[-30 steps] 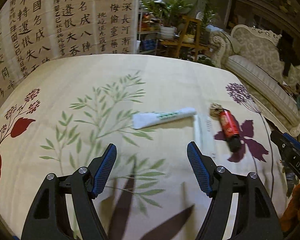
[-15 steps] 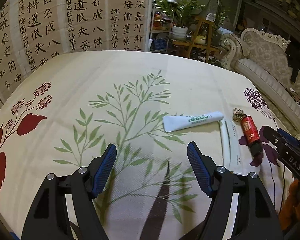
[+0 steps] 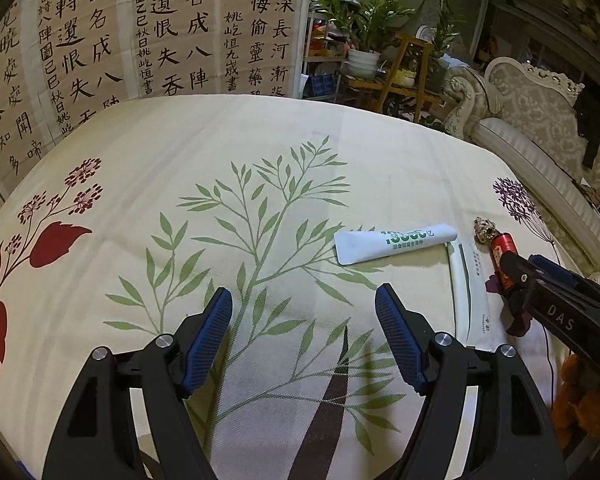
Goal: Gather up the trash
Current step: 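Grasp the red can with the right gripper while the left gripper grasps the white packet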
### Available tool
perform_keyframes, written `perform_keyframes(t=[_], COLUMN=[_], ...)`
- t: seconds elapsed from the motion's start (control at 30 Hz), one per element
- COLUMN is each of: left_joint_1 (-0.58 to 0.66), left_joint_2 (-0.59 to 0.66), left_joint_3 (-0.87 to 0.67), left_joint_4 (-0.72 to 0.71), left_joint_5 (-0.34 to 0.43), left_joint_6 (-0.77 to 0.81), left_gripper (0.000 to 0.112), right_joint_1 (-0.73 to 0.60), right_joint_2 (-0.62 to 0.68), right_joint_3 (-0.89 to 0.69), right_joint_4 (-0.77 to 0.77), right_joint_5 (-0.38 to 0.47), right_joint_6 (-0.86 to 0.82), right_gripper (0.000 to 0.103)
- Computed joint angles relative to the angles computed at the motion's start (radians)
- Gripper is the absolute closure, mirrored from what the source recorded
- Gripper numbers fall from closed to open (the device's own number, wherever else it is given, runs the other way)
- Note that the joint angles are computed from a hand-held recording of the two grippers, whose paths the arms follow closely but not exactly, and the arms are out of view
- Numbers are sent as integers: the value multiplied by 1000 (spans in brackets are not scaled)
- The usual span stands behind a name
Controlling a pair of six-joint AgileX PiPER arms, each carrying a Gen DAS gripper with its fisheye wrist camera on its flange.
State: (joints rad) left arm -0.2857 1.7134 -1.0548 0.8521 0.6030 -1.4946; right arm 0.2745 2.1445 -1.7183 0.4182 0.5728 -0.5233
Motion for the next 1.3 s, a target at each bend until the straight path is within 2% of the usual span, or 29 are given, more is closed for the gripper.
perform_keyframes(t=[0.17,0.2,0.23,0.67,0.83,0.93,1.13,1.23,1.27,1.3], left_joint_1=[7,6,4,-57,-74,-69,-86,-90,-91,-95], left_joint_2=[2,2,3,63,122,169,236,241,246,246], left_joint_3=[-1,-2,-2,-104,-192,-261,-345,-352,-359,-358], left_joint_4=[-6,-4,-3,-77,-140,-223,-249,-250,-250,-242], left_joint_5=[-8,-8,-7,-24,-22,-17,32,32,32,29], left_joint_6=[5,6,7,92,173,273,327,336,341,341], left_gripper=[40,40,40,40,39,38,38,38,39,46], right_joint_1=[4,4,4,-80,-121,-141,-166,-175,-178,-181], right_joint_2=[14,18,17,-40,-45,-49,-45,-37,-35,-32], right_joint_3=[-25,-30,-28,73,86,93,93,82,79,76], right_joint_4=[-8,-9,-7,65,108,141,188,202,206,210], right_joint_5=[27,32,31,-22,-10,-5,15,30,34,39], right_joint_6=[1,1,0,-81,-118,-148,-187,-196,-198,-200], right_gripper=[70,78,80,80,80,80,80,80,80,80])
